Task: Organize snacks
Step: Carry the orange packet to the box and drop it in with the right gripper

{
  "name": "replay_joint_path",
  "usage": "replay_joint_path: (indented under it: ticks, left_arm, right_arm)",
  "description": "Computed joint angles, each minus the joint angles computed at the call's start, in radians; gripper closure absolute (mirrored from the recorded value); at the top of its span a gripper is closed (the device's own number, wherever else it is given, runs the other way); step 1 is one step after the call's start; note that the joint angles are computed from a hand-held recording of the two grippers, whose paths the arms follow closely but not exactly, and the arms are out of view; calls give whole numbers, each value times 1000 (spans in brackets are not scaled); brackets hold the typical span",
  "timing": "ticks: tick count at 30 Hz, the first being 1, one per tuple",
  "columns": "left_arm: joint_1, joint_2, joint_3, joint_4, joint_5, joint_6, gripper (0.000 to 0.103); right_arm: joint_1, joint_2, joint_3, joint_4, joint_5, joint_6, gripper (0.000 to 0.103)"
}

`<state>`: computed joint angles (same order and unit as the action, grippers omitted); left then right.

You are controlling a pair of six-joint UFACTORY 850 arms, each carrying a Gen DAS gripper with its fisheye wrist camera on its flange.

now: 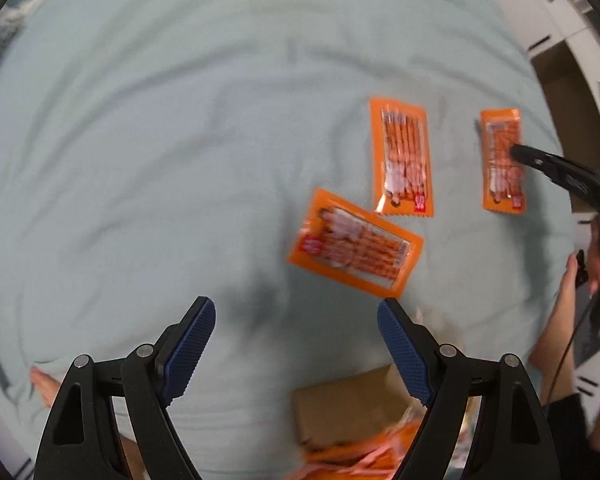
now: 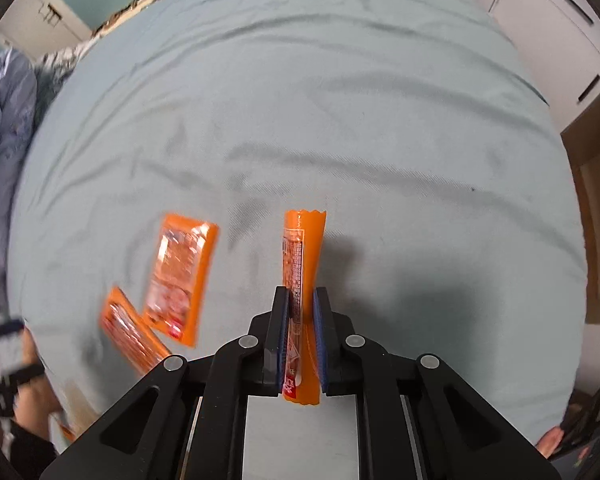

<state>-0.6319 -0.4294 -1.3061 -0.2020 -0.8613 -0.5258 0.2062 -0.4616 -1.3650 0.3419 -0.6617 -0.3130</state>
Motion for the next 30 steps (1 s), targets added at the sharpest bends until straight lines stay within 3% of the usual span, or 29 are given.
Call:
replay_joint_path:
  ticks: [5,12,14,16,17,19,21,26,30]
  left_arm:
    - [5,-147,-92,-114,-47,22,19]
    - [-19,-229,-139,-124,-31,-30,15]
    - [-28,-220,-137,-100,-10,-30,25]
    - [-33,-200,-121,-96,22,-6,50]
    - [-31,-183,-105,-103,44,-3,54]
    - [-22,-145,-63,-122,92,-9,74]
    - [-5,-102,-18,-182,144,26,81]
    - [0,15,49,-151,186,24,97]
    - [-28,125,73,-8,128,-18,97]
  right_arm:
    - [0,1,19,-4,31,-18,93]
    - [0,24,59,-12,57,-31,93]
    - [-6,31,65,-10,55,-43,93]
    - [1,37,77,-29,64,-42,93]
    - [4,43,88,-33,69,-45,93]
    - [3,51,97,-35,69,-53,93]
    - [2,56,99,-32,60,-61,93]
    - [-2,76,109,2,43,-112,93]
    - [-8,102,132,27,30,-167,93]
